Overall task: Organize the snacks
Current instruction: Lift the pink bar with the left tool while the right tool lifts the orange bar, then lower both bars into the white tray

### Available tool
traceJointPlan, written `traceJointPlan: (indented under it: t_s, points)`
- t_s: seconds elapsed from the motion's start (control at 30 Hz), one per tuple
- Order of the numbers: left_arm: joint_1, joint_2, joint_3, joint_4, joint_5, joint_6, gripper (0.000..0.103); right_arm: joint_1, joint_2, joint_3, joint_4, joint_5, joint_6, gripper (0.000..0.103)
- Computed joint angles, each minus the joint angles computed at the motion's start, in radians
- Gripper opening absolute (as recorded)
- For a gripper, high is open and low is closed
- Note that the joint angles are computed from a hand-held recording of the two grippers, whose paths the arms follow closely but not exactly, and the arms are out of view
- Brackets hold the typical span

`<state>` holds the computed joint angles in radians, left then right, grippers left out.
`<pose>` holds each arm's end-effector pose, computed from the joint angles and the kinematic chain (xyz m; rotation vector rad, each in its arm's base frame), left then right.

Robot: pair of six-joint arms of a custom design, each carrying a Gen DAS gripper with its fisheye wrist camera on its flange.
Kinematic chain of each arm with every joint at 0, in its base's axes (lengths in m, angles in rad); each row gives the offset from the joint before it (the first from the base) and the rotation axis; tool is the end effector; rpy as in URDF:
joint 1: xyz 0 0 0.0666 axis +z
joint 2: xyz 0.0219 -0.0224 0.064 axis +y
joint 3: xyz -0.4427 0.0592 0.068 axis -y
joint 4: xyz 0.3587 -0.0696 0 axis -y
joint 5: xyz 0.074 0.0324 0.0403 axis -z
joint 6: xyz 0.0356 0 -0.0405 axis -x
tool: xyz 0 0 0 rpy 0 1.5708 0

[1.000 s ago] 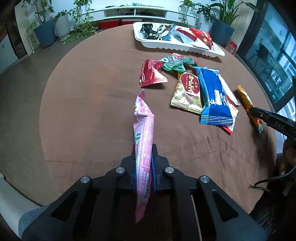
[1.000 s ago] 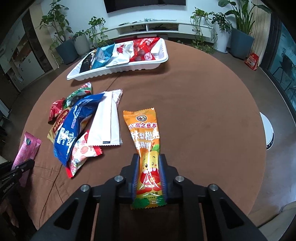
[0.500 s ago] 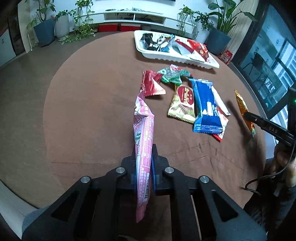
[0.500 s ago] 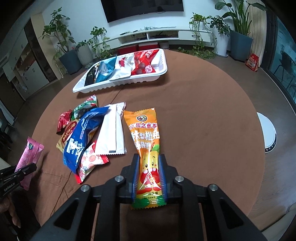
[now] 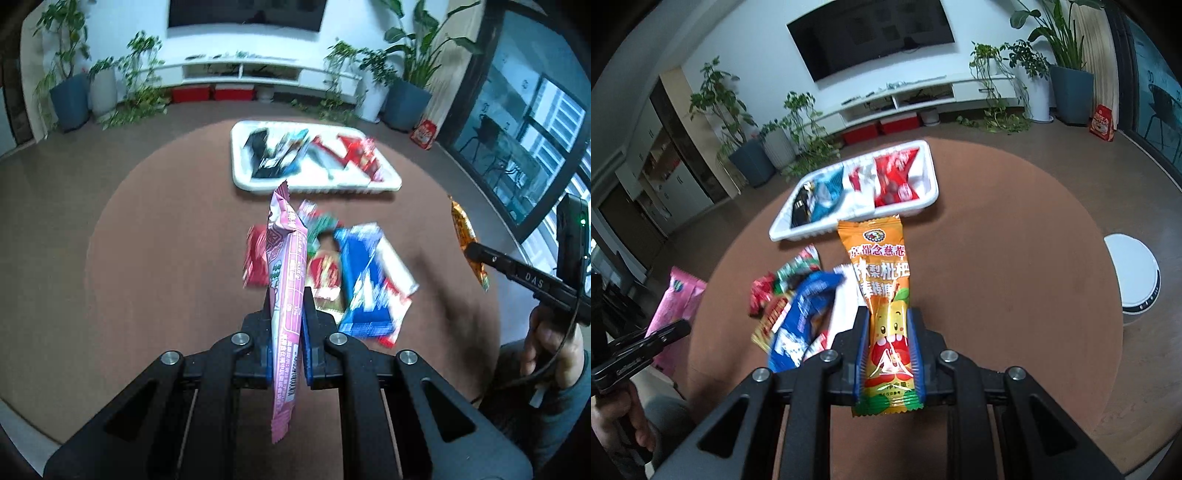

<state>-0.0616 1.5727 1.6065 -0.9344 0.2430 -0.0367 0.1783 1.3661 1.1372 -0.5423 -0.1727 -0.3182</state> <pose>0.5150 -0.0407 0.5001 0.2251 2.4497 -0.3107 0.4181 0.0812 0.4203 0.0792 2.3701 0.4449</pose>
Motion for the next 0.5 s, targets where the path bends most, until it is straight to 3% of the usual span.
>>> traceJointPlan:
  t_s: [0.3,0.5]
  points:
    - [-0.055,0.175,0.365,-0.07,0.002,-0.026,0.009,-0.013,0.099,0.234,-0.024,-0.03,0.046,0.022]
    - [-0.078,0.415,0.771,-0.235,-0.032,-0.013,0.009,-0.005,0.273,0.475,-0.048,-0.049,0.062,0.022]
